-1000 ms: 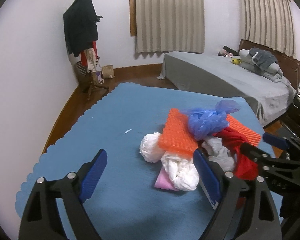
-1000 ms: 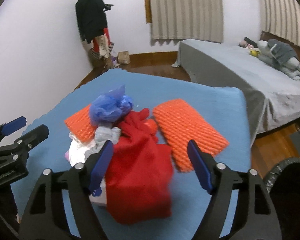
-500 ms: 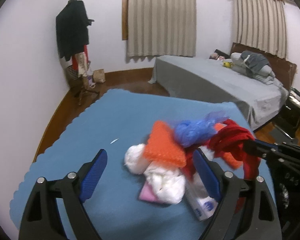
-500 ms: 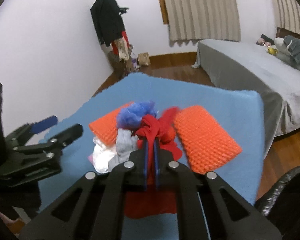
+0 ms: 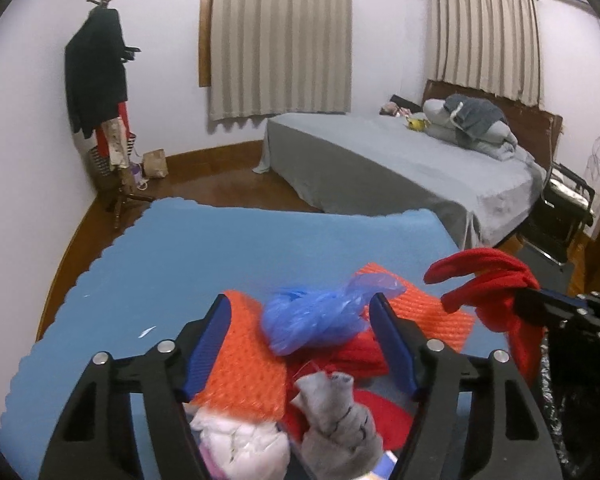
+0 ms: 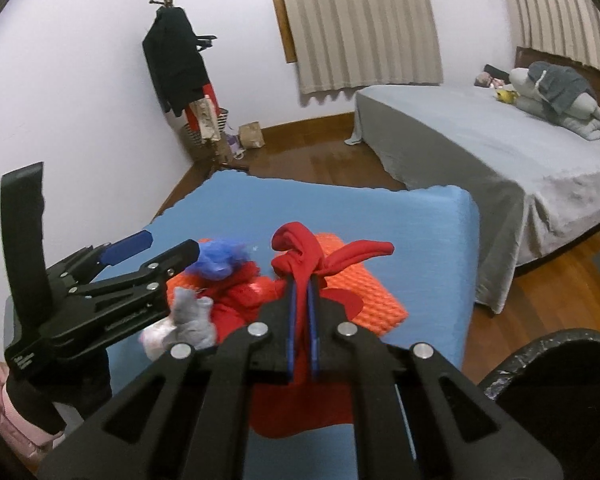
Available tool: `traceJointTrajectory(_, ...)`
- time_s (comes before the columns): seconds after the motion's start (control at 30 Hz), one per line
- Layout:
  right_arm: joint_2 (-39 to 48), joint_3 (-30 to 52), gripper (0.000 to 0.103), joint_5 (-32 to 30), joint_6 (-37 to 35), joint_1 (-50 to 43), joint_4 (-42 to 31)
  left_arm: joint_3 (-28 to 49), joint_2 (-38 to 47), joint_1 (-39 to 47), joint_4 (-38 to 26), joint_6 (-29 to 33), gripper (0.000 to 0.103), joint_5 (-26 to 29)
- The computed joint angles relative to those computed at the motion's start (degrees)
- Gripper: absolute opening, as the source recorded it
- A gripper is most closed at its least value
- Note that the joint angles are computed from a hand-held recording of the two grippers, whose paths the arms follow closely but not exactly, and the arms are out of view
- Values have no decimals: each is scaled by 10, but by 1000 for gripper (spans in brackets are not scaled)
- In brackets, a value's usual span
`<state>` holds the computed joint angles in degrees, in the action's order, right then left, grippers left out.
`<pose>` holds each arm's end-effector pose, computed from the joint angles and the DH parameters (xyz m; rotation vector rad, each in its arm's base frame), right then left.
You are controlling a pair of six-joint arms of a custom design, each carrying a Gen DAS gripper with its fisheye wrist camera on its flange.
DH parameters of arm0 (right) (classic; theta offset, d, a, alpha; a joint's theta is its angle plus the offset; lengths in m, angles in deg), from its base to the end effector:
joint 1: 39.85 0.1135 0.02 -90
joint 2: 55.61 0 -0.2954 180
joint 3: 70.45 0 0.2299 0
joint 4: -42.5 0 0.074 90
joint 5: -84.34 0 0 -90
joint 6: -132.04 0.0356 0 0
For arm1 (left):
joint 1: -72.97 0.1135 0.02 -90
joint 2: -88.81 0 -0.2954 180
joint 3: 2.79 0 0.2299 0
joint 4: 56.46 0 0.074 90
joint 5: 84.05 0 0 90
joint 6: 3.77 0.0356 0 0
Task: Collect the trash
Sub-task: 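Carry the red cloth and blue bag over the bin and open both tools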
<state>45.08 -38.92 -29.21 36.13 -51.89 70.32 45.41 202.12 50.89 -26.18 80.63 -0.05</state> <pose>0.2344 -0.0355 0.1185 -0.0906 2.2363 0.3016 0.3011 -0.1181 0.1138 0.2532 2.1646 -0.1614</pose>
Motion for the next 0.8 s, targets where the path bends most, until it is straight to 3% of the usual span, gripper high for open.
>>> traceJointTrajectory(0.1, 22, 13, 5, -4, 1, -9, 4, 24, 31, -6, -10, -2, 59, 1)
traceJointTrajectory(0.23, 39, 26, 5, -12, -3, -18, 1, 37, 58, -3, -9, -4, 21, 33)
traceJointTrajectory(0.33, 34, 30, 5, -17, -3, -19, -8, 24, 61, -1, 13, -2, 8, 36)
traceJointTrajectory(0.57, 11, 19, 5, -34, -5, -31, -13, -27, 15, 4, 56, -11, 3, 39)
traceJointTrajectory(0.8, -82, 9, 5, -56, -9, -53, -71, -58, -77, -16, 31, -22, 3, 30)
